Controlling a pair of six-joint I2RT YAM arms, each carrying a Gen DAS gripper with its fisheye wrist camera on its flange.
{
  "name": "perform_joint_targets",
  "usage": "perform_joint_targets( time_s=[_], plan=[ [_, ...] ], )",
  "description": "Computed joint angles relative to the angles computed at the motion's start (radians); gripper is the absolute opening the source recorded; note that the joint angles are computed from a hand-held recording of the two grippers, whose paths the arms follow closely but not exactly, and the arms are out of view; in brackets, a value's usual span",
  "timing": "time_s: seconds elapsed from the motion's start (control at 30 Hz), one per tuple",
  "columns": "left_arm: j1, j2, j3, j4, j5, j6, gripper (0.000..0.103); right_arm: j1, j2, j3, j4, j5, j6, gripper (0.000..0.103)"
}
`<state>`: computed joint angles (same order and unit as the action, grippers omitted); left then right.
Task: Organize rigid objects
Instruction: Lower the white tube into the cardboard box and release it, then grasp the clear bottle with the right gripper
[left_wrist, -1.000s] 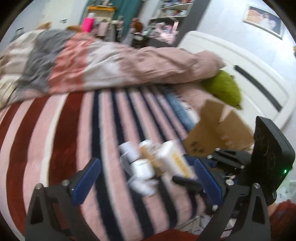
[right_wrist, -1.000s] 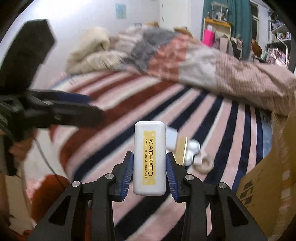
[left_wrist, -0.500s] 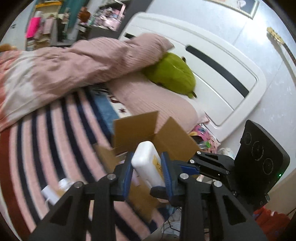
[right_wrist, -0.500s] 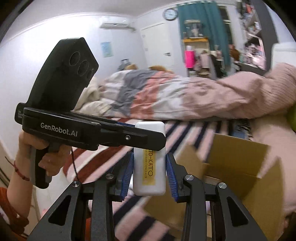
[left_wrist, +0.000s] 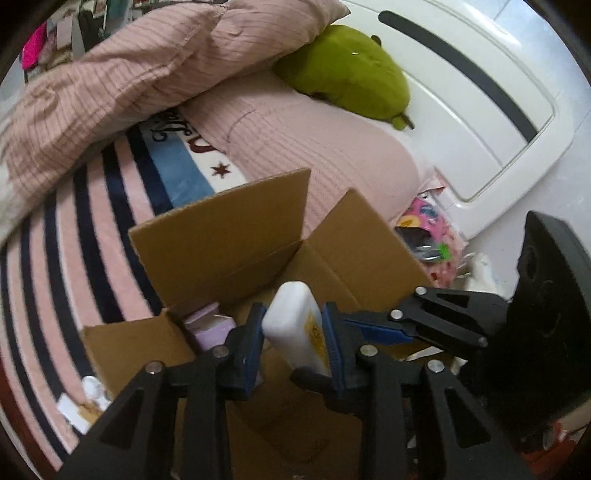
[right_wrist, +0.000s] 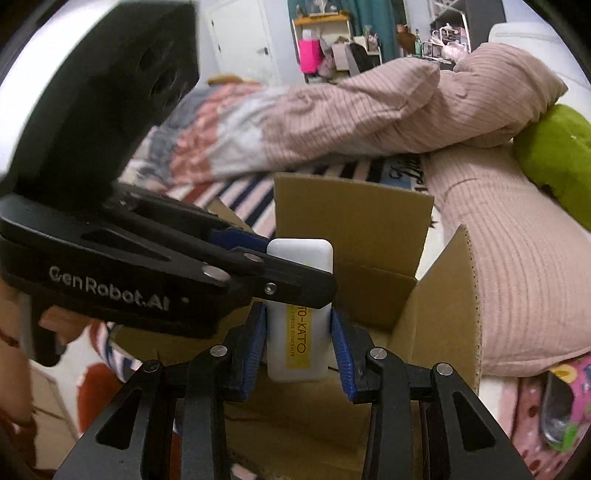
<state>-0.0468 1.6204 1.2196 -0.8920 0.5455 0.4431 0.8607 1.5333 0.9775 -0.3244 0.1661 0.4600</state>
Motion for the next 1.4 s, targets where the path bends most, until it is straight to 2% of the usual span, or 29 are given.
perform_joint_targets(
  time_s=[0.07, 0.1, 0.13, 0.23, 0.3, 0.4, 0.47, 0.5, 0.53, 0.6, 0.67, 0.8, 0.93, 1.07, 1.13, 1.23, 1.4],
  plan=[
    [0.019, -0.036, -0.019, 0.009, -0.012, 0.005, 0.049, 0.004, 0.020, 0.021, -0.027, 0.013, 0.002, 0.031],
    [0.035, -0.066, -0.036, 0.021, -0.014, 0.002, 0.062, 0.012, 0.022, 0.027, -0.037, 0.028, 0.007, 0.031],
    [0.060, -0.101, -0.052, 0.032, -0.013, 0.008, 0.066, 0.020, 0.021, 0.029, -0.046, 0.045, 0.011, 0.031],
    [0.184, -0.179, -0.060, -0.010, 0.041, 0.073, 0.068, 0.043, 0.004, 0.033, -0.052, 0.077, 0.029, 0.032],
    [0.289, -0.228, -0.066, -0.033, 0.080, 0.119, 0.075, 0.063, -0.006, 0.039, -0.035, 0.094, 0.028, 0.032],
    [0.502, -0.285, -0.081, -0.069, 0.143, 0.226, 0.077, 0.144, -0.020, 0.065, 0.010, 0.132, 0.015, 0.032],
    [0.656, -0.278, -0.084, -0.096, 0.182, 0.312, 0.080, 0.192, 0.001, 0.097, 0.045, 0.128, 0.011, 0.033],
    [0.707, -0.269, -0.090, -0.093, 0.192, 0.336, 0.085, 0.218, 0.021, 0.118, 0.072, 0.119, 0.004, 0.034],
    [0.789, -0.244, -0.094, -0.097, 0.213, 0.384, 0.087, 0.240, 0.042, 0.137, 0.093, 0.110, 0.002, 0.036],
    [0.895, -0.168, -0.081, -0.125, 0.241, 0.466, 0.087, 0.277, 0.103, 0.175, 0.162, 0.062, -0.013, 0.039],
    [0.994, -0.085, -0.082, -0.109, 0.251, 0.532, 0.087, 0.294, 0.184, 0.218, 0.238, -0.022, -0.029, 0.040],
    [1.105, 0.053, -0.082, -0.040, 0.253, 0.601, 0.087, 0.324, 0.406, 0.383, 0.224, -0.092, -0.032, 0.039],
    [1.122, 0.150, -0.109, 0.070, 0.221, 0.575, 0.087, 0.332, 0.587, 0.479, 0.210, -0.129, 0.024, 0.040],
    [1.123, 0.236, -0.100, 0.117, 0.193, 0.576, 0.087, 0.335, 0.717, 0.584, 0.142, -0.053, 0.032, 0.040],
    [1.126, 0.264, -0.089, 0.114, 0.196, 0.584, 0.087, 0.336, 0.745, 0.603, 0.128, -0.045, 0.016, 0.040],
    [1.123, 0.287, -0.084, 0.139, 0.192, 0.567, 0.087, 0.309, 0.776, 0.619, 0.137, -0.113, 0.035, 0.039],
    [1.126, 0.319, -0.066, 0.147, 0.183, 0.556, 0.087, 0.294, 0.824, 0.669, 0.115, -0.120, 0.038, 0.036]
  ],
)
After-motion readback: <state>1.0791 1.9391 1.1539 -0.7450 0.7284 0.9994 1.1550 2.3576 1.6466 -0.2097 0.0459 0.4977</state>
